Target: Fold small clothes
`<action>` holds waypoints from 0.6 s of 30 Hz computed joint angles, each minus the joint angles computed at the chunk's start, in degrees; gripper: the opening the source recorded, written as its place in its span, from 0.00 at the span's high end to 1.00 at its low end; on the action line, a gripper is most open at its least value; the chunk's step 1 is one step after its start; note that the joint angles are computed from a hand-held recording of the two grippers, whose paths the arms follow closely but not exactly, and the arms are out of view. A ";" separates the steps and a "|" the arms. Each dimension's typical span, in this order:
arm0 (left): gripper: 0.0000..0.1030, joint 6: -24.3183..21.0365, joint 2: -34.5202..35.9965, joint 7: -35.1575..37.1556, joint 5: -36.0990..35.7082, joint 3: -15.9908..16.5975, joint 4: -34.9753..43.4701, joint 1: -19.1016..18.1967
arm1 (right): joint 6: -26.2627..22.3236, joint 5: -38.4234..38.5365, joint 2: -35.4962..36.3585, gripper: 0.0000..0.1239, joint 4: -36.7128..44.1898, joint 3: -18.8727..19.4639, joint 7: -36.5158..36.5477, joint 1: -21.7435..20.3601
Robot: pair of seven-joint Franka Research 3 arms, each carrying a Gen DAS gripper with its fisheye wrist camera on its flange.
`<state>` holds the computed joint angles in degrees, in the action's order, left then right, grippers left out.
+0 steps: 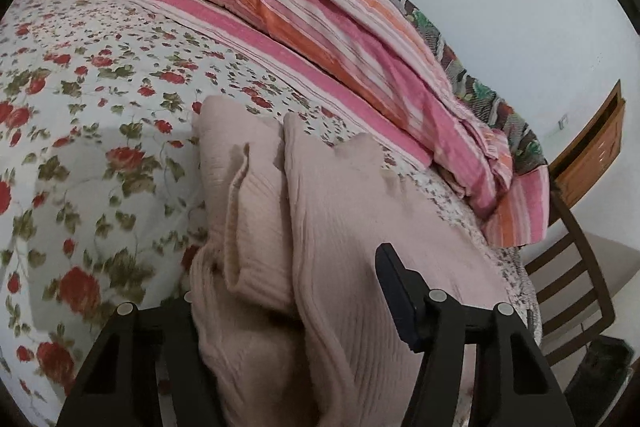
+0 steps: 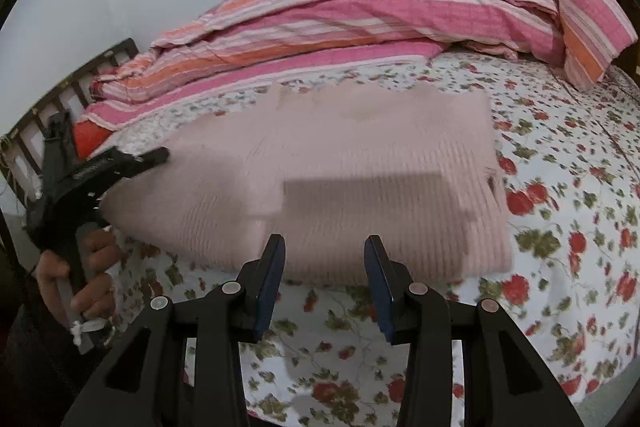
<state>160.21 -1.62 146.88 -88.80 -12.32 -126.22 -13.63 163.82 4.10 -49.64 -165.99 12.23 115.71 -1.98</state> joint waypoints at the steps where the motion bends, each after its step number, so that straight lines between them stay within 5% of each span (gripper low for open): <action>1: 0.42 0.01 0.24 -0.72 0.60 0.00 0.24 0.02 | 1.97 -0.03 1.35 0.67 0.38 -0.31 -0.50 0.20; 7: 0.43 -3.43 -0.16 -2.14 5.03 0.73 -0.01 0.89 | 6.58 -4.97 13.44 0.65 7.67 8.14 2.08 -7.68; 12: 0.43 -3.41 -0.03 -0.80 7.81 0.64 0.48 0.86 | 4.19 -15.47 17.14 0.62 14.20 21.63 11.42 -22.09; 18: 0.42 -5.25 0.97 2.80 3.97 1.03 1.50 1.57 | -3.62 -20.25 26.64 0.62 24.04 20.14 13.35 -23.38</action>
<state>154.95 -0.64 149.68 -84.83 -11.29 -124.72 -12.05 160.20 -16.15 -23.00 -141.95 32.37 129.06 -25.36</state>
